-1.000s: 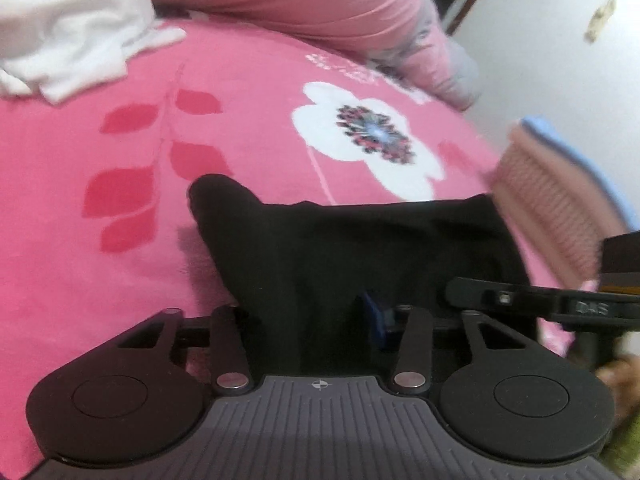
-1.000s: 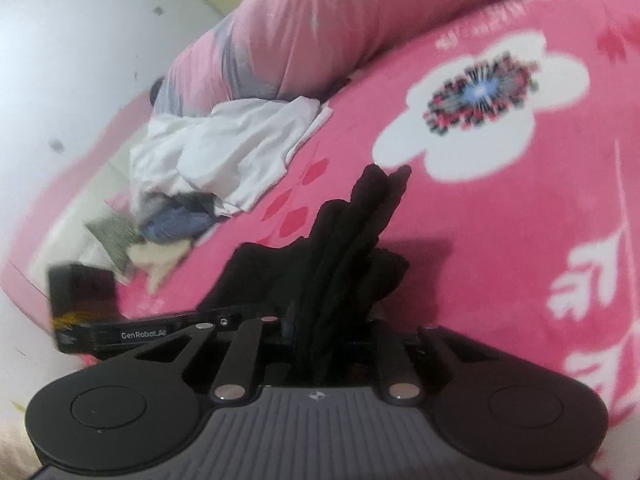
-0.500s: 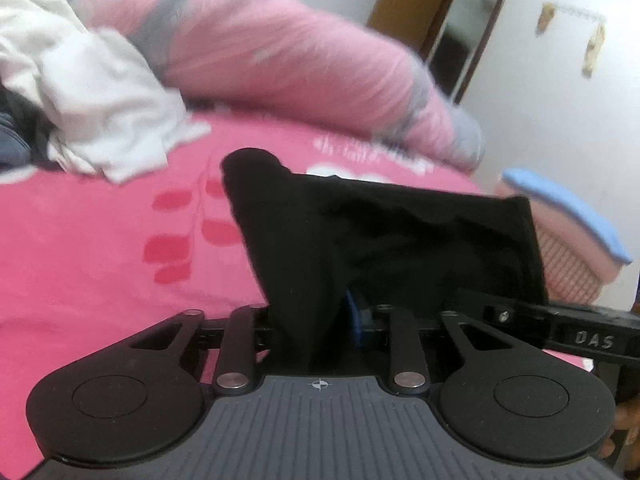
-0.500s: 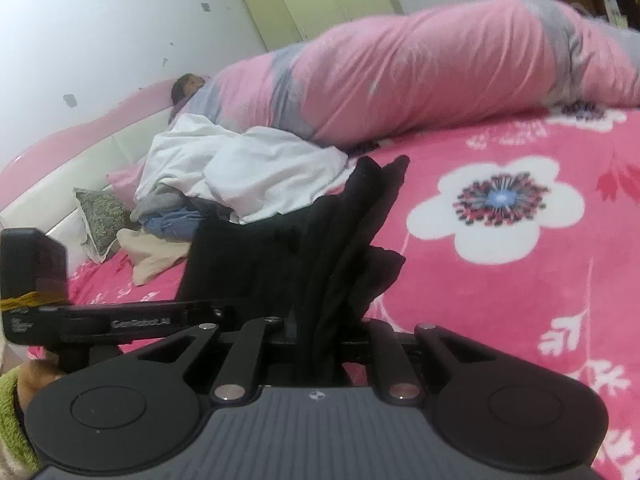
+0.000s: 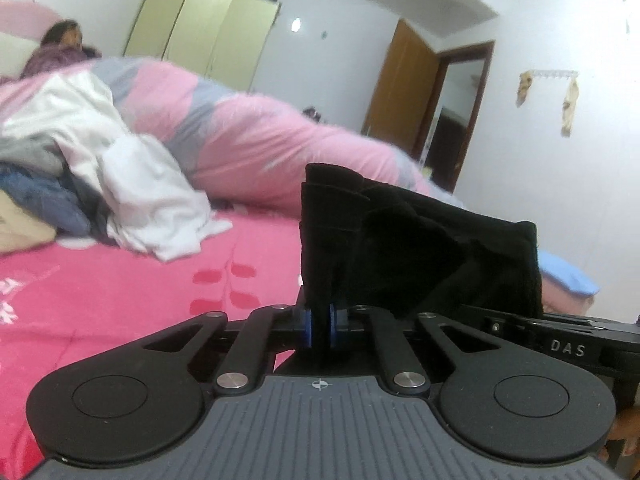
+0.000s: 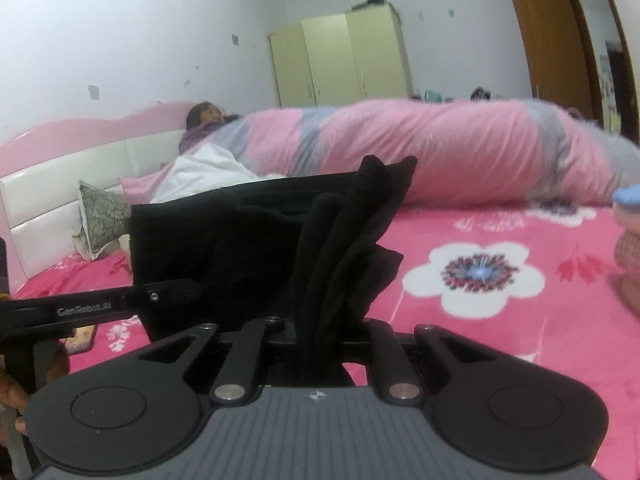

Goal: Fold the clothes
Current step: 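Lift the folded black T-shirt off the bed with both tools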

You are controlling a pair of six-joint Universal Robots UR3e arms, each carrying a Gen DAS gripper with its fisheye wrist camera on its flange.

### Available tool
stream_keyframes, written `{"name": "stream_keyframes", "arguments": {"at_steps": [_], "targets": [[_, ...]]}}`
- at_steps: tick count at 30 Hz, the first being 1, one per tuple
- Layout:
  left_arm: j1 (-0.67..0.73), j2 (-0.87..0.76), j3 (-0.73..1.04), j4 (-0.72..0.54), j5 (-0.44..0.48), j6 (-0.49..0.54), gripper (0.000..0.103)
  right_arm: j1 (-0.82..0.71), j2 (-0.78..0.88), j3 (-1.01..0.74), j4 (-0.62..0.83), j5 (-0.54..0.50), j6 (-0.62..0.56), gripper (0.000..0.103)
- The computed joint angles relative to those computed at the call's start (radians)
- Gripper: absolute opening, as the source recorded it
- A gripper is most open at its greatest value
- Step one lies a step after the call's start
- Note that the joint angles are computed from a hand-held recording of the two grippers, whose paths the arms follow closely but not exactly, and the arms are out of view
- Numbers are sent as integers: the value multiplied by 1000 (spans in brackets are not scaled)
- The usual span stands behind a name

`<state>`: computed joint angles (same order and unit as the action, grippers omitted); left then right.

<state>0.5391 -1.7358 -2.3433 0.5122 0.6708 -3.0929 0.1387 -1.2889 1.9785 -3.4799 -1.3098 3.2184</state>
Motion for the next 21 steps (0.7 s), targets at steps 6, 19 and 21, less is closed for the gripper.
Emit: {"name": "stream_keyframes", "arguments": {"at_steps": [6, 19, 21], "targets": [[100, 90, -89, 107, -121, -49, 5, 85, -77, 18, -19, -114, -29, 12], [262, 155, -101, 444, -337, -373, 5, 239, -194, 41, -69, -343, -144, 12], [267, 154, -89, 500, -345, -431, 5, 252, -208, 45, -81, -365, -150, 12]]}}
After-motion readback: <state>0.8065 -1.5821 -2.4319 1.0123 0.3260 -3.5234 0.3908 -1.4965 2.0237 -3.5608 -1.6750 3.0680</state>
